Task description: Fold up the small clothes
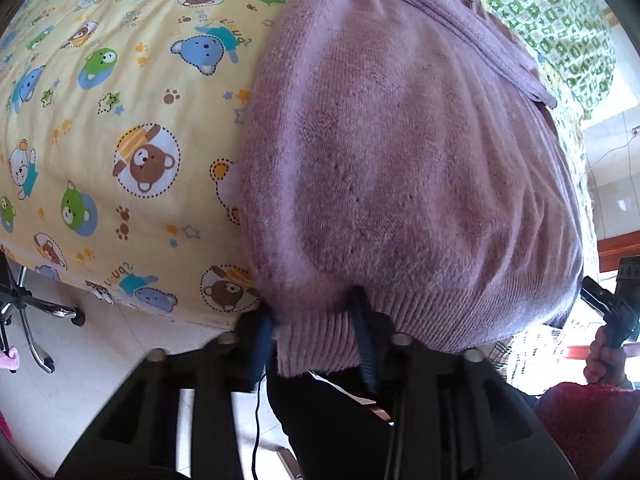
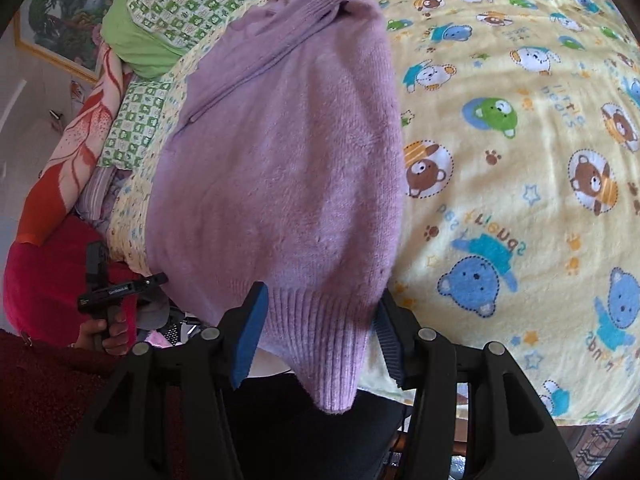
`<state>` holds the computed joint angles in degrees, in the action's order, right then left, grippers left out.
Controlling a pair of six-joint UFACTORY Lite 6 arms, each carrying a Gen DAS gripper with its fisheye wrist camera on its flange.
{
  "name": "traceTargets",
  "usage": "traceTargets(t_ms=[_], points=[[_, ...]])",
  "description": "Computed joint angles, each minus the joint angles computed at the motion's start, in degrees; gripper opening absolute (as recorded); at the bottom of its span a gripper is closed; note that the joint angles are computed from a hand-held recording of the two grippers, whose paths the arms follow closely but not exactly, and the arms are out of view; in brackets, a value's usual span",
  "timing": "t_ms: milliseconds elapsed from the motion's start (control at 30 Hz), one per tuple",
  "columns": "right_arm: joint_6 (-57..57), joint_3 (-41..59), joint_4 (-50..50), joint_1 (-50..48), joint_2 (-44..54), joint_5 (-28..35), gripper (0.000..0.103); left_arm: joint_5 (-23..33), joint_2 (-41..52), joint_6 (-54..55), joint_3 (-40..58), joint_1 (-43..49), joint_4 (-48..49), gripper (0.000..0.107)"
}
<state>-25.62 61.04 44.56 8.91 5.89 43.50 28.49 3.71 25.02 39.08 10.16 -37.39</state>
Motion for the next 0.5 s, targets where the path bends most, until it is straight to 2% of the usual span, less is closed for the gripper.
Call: traceTargets(t_ms=[33,67,100,133,367,500], points=[[-0.21,-0.24,0.30,0.05,-0.16,0.02,0.047,0.65,-0.19,1.65,-0.15,0.55,-1.05,0.011],[0.05,-0.31,-0.26,0.09,-0.19,0.13,0.033,1.72,-0.85,4.44,-0.54,1.35,-2.99,0.008],[1.18,0.29,-1.20,0.50,0.43,0.40,0.023,2.40,-1.79,5.63,-0.80,1.50,-3.67,0.008],[1.07,0.07,-0.75,-0.22,0.77,1.48,0.007,2.42,-3.18,5.31,-1.59,0.62,-3.97,0.008],[-3.10,-2.85,7.42,-5.62,-4.04,7.27,0.007,14.79,-13.35,12.70,-0.09,7.71,-10.42,0.007],[-3.55,0.38,12.43,-6.04,-3.94,7.97,0.007,19.42,-11.96,14.43,7.15,11.19,-13.03,0.007]])
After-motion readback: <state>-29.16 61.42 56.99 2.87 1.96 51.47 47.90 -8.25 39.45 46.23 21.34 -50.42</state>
